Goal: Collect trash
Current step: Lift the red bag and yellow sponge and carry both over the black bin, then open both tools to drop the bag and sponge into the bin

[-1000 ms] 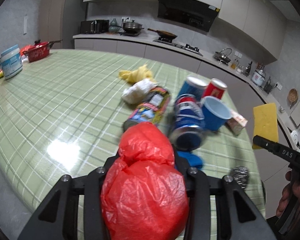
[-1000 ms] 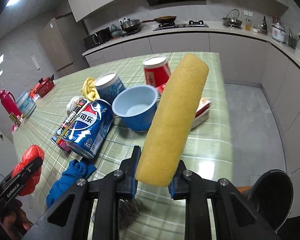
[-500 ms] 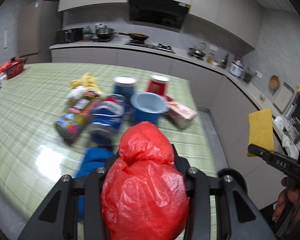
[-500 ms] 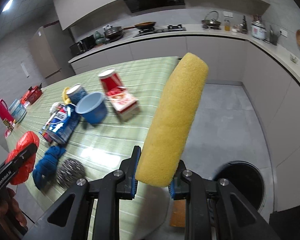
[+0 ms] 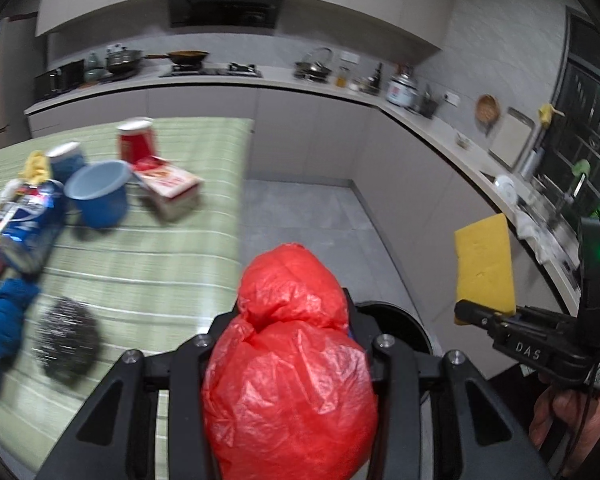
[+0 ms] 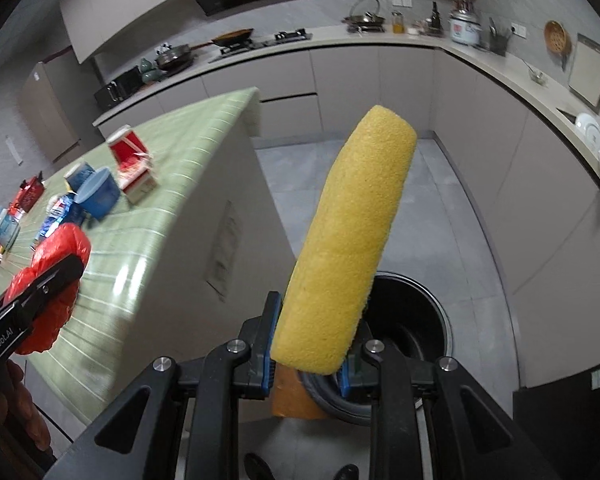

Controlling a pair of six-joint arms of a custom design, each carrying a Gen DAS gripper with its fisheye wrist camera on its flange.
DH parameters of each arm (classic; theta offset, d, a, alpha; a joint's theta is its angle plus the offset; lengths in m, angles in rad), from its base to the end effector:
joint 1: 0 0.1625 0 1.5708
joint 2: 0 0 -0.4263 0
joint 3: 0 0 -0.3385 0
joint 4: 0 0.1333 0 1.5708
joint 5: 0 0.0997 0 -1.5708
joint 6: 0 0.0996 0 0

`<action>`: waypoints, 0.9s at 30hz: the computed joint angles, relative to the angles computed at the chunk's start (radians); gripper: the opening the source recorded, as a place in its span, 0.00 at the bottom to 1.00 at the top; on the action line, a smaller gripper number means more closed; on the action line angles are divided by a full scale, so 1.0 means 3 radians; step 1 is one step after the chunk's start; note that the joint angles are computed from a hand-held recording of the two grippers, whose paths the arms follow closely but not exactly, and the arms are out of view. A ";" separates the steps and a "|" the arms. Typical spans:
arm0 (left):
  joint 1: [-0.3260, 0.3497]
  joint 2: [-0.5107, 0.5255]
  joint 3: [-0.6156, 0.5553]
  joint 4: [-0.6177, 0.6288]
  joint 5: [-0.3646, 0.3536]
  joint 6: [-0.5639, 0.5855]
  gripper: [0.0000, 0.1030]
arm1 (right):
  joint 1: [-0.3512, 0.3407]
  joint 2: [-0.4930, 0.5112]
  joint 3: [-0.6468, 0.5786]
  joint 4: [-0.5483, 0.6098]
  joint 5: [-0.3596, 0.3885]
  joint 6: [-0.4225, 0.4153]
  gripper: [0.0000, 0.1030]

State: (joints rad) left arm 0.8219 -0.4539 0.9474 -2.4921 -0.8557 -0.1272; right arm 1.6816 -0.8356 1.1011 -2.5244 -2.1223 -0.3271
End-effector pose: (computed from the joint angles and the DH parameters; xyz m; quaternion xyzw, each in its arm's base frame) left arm -0.4013 -0.7235 0.1620 0.2093 0.8943 -0.3251 0.2254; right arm 0.1628 -0.7299 0.3877 0.1071 -0.9042 0.2950 0.2898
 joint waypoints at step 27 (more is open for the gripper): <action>0.0025 0.1064 -0.0952 0.0814 -0.0355 -0.0663 0.40 | -0.0795 -0.0026 0.0093 0.0402 0.0223 -0.1199 0.24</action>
